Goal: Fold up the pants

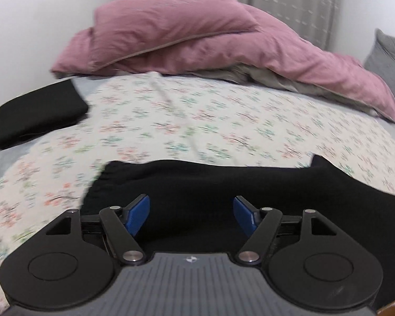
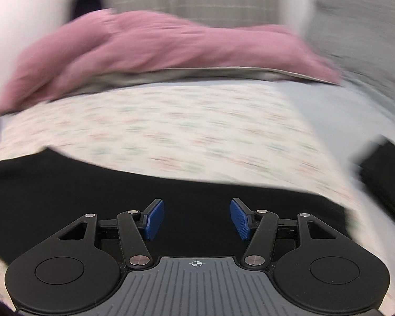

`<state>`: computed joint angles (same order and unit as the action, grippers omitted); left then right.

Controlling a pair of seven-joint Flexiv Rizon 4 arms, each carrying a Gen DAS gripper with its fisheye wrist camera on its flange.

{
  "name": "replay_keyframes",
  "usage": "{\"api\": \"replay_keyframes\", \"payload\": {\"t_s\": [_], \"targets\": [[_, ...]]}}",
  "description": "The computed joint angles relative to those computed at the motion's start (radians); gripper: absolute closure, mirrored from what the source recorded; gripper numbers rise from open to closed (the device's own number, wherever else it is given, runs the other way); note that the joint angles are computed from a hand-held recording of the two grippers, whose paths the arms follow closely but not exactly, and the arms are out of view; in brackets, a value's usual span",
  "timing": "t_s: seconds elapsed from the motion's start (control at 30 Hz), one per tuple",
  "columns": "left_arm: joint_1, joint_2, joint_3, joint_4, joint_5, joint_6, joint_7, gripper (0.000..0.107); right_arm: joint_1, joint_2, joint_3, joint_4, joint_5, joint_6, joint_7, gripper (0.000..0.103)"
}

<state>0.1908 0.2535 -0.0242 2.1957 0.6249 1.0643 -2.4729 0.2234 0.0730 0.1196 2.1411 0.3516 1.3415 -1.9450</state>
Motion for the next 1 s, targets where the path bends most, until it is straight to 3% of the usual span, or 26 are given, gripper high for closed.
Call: {"api": "replay_keyframes", "payload": {"t_s": [0.13,0.27,0.47,0.67,0.8,1.0], "targets": [[-0.007,-0.059,0.013,-0.006,-0.023,0.06,0.017,0.018,0.07,-0.095,0.022,-0.194,0.209,-0.178,-0.255,0.047],[-0.012,-0.093,0.035,-0.006,-0.037,0.089,0.007,0.018,0.063,-0.228,0.088,-0.403,0.271,-0.377,-0.376,0.047],[-0.015,-0.096,0.06,0.024,-0.057,0.13,0.006,0.018,0.069,-0.466,0.156,-0.712,0.223,-0.625,-0.322,0.047],[-0.013,-0.107,0.057,0.026,-0.057,0.127,0.027,0.018,0.1,-0.621,0.187,-0.881,0.12,-0.731,-0.246,0.047],[-0.016,-0.111,0.058,0.026,-0.048,0.13,0.026,0.018,0.085,-0.669,0.22,-0.947,0.107,-0.827,-0.253,0.048],[-0.014,-0.113,0.064,0.031,-0.058,0.146,0.025,0.018,0.027,-0.638,0.26,-0.945,0.215,-0.909,-0.339,0.049]]}}
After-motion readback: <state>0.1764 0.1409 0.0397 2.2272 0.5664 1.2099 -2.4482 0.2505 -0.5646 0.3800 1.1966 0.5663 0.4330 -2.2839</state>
